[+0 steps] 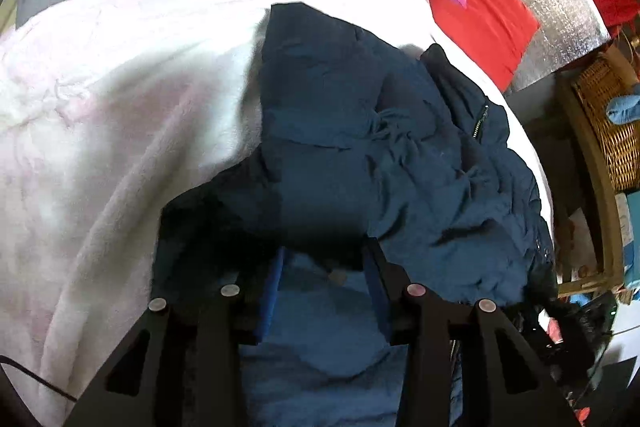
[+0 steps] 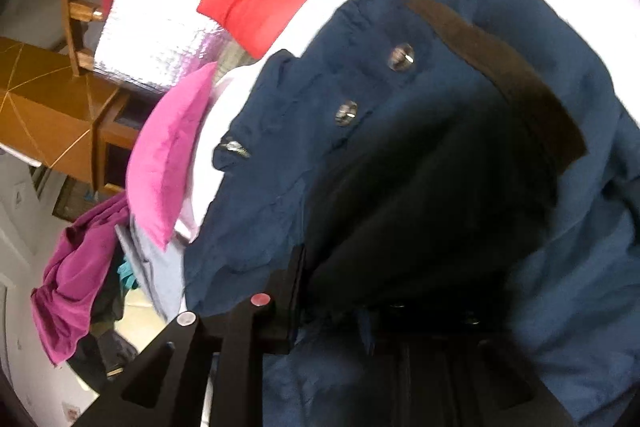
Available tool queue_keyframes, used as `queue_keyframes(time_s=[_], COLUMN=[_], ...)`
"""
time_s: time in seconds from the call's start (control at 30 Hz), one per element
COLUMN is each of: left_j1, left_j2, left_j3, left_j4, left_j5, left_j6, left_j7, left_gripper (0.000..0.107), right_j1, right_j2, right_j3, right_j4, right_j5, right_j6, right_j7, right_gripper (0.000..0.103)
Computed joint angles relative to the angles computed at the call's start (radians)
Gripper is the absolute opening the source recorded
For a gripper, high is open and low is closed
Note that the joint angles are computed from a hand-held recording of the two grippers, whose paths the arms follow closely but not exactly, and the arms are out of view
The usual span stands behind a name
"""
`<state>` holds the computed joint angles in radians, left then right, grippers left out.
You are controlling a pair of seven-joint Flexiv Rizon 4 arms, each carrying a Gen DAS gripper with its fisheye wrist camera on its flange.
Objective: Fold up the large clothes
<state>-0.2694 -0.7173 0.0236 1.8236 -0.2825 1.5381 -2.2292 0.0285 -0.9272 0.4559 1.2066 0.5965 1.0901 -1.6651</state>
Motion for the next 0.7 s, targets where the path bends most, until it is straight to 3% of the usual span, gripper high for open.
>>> queue_keyframes(time_s=[0.07, 0.23, 0.33, 0.43, 0.57, 0.7], left_j1=[-0.069, -0.264, -0.450, -0.585, -0.666, -0.659], left_j2=[0.020, 0.071, 0.076, 0.065, 0.098, 0.145], left_j3=[0.083, 0.310, 0.516, 0.649, 0.686, 0.644], left_j4=[0.007, 0.045, 0.042, 0.023, 0.050, 0.110], left_j5=[0.025, 0.149, 0.266, 0.377, 0.485, 0.526], left_j6=[-0.020, -0.044, -0.126, -0.202, -0.271, -0.257], left_j7=[-0.028, -0.132, -0.242, -0.331, -0.378, -0.438], left_gripper=[0.043, 0.054, 0.067, 0.073, 0.077, 0.077], right_j1=[-0.018, -0.065, -0.123, -0.185, -0.221, -0.277], right_j2=[0.031, 0.115, 0.177, 0.240, 0.309, 0.359], right_j3=[0.010, 0.021, 0.048, 0.073, 0.058, 0.046], right_j4=[0.037, 0.136, 0.210, 0.294, 0.381, 0.441], right_j5=[0.006, 0.022, 0.072, 0.153, 0.225, 0.327], right_j6=[0.006, 0.012, 0.042, 0.086, 0.095, 0.061], right_j7=[-0.029, -0.131, -0.227, -0.331, -0.390, -0.468], right_gripper=[0.052, 0.052, 0.059, 0.066, 0.067, 0.067])
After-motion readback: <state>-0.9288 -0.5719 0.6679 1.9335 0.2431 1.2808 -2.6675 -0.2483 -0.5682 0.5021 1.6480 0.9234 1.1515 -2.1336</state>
